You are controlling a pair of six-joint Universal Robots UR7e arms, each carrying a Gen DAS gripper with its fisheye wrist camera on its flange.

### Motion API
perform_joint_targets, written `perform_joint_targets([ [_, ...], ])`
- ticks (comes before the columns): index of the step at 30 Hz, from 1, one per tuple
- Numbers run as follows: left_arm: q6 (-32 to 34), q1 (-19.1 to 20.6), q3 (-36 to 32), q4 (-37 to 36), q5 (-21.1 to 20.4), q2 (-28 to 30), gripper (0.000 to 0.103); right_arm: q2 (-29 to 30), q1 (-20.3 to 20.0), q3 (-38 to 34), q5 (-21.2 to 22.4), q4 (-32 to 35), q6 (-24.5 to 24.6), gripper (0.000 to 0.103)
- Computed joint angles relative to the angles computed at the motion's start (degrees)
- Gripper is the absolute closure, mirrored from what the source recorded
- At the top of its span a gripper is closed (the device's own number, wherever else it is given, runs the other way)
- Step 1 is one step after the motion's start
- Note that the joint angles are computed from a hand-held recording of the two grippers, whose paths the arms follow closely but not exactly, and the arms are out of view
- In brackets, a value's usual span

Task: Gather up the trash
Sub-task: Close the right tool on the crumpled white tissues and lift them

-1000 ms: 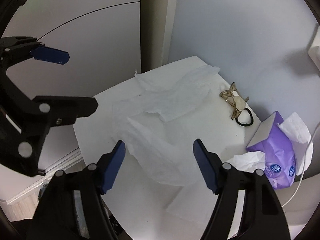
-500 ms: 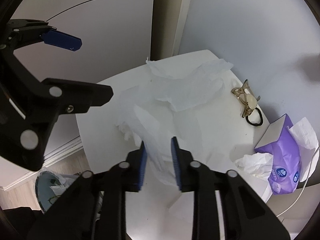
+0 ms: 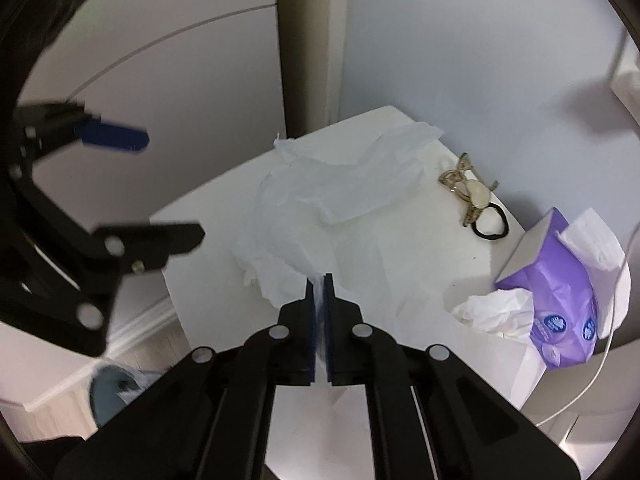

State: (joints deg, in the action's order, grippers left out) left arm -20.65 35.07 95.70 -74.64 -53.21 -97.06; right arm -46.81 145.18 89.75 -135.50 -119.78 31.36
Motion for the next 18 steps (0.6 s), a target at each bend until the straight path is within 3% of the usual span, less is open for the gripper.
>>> perform_joint_targets([
  [5,0.4,-0.5,0.7,-1.2,-1.0,0.3,0.006,-1.2,0.7,0.1,-0.3,0.3,3.7,0.098],
  [18,5.2,-0.5,3.0,-5.4,-3.2,2.5,0.006,-4.4,0.6,3.4,-0.7,-0.1,6.7,0.098],
])
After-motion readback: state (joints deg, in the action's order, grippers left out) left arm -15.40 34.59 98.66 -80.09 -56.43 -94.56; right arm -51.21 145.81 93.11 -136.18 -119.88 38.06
